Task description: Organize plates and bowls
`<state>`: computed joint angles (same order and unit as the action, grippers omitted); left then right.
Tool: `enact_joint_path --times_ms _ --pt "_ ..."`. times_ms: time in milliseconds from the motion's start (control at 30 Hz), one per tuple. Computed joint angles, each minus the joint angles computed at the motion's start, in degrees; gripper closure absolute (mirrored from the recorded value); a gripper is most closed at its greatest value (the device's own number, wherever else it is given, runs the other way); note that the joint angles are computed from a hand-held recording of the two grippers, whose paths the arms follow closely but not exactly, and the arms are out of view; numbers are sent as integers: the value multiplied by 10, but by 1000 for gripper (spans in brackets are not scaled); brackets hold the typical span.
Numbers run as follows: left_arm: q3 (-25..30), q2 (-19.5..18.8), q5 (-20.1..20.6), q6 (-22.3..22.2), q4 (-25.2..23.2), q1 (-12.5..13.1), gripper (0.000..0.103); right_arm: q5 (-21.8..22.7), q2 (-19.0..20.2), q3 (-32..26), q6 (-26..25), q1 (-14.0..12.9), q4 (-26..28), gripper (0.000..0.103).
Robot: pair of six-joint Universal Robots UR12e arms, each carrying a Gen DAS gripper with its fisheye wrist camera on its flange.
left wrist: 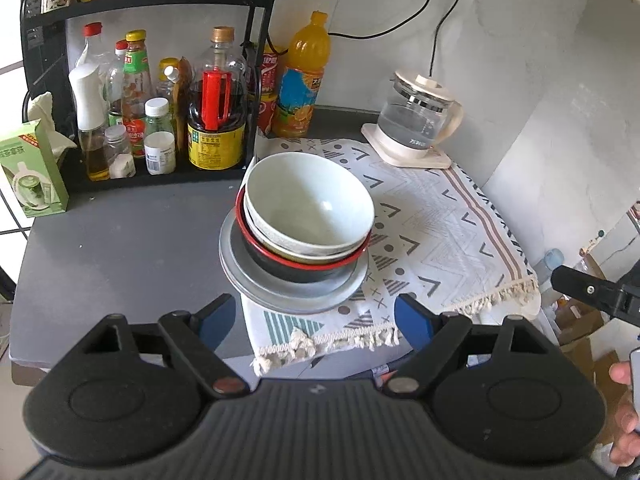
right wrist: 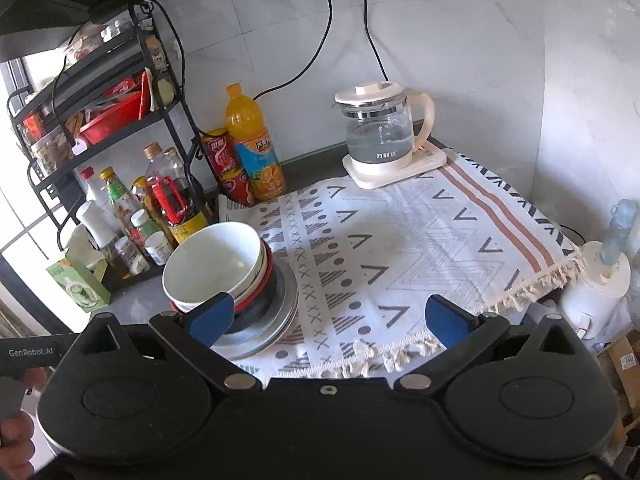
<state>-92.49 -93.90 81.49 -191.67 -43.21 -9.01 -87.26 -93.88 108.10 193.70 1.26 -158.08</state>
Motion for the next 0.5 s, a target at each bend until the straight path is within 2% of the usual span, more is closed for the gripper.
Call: enact_joint_path --times_ms 300,500 --pt "-22 35 1 17 -6 8 14 -15 -20 8 6 19 16 0" --pt "-43 55 -4 37 6 15 10 -33 -34 18 4 32 26 0"
